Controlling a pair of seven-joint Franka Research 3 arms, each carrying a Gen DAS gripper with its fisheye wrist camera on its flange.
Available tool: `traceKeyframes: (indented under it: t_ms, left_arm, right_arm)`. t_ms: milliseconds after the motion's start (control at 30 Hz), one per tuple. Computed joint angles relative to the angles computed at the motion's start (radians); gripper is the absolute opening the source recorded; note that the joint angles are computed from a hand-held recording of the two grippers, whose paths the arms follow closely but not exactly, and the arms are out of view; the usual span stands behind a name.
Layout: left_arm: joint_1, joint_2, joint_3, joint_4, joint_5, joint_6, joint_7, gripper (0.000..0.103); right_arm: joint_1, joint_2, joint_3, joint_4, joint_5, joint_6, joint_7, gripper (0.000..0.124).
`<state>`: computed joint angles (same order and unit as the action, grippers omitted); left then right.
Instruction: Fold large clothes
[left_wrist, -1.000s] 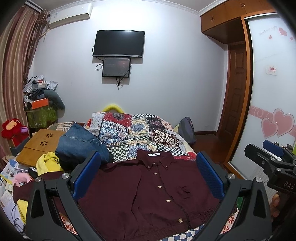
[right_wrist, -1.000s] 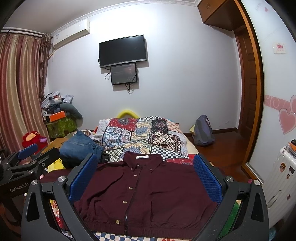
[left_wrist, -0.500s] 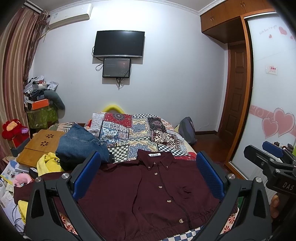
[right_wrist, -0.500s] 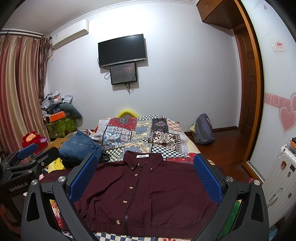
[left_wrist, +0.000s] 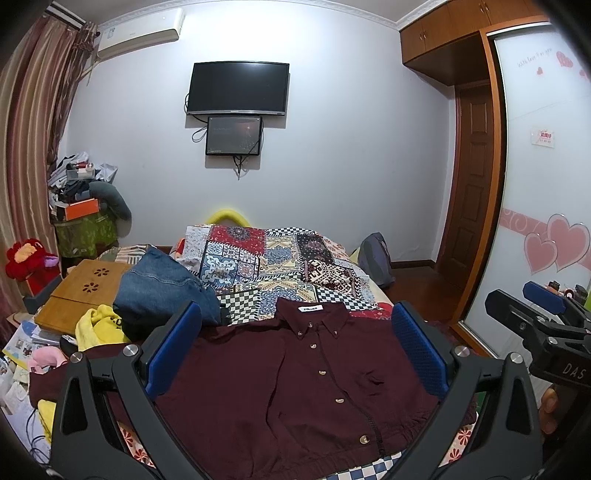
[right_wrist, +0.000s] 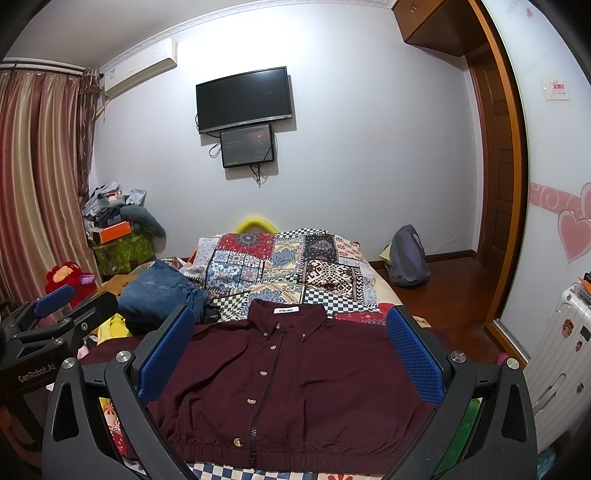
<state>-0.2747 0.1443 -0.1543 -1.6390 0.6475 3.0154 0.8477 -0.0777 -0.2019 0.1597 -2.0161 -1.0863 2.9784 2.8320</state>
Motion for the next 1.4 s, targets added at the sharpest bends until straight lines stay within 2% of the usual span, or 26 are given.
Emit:
traceKeyframes:
  t_ms: [400, 700, 1033, 1100, 1233, 1400]
  left_arm:
    - [-0.001, 0.005, 0.004, 0.012, 0.021, -0.022, -0.010, 0.103]
    - [-0.001, 0.029, 0.021, 0.043, 0.036, -0.052, -0.030, 0.103]
    - [0.007, 0.100, 0.095, 0.139, 0.148, -0.136, -0.174, 0.103]
    - [0.019, 0.124, 0.110, 0.167, 0.164, -0.173, -0.193, 0.103]
    - [0.072, 0.163, 0.113, 0.193, 0.088, -0.213, -0.206, 0.103]
    - [0.187, 0.229, 0.075, 0.232, -0.155, -0.314, -0.089, 0.103]
  right_arm:
    - [0.015, 0.016, -0.007, 0.010, 0.019, -0.007, -0.020, 0.103]
    - [0.058, 0.062, -0.032, 0.042, 0.101, -0.031, -0.108, 0.103]
    - [0.158, 0.186, -0.103, 0.150, 0.253, -0.090, -0.285, 0.103]
    - [0.180, 0.212, -0.122, 0.173, 0.285, -0.106, -0.320, 0.103]
    - [0.219, 0.270, -0.157, 0.229, 0.379, -0.139, -0.412, 0.103]
    - [0.260, 0.347, -0.195, 0.312, 0.500, -0.196, -0.516, 0.103]
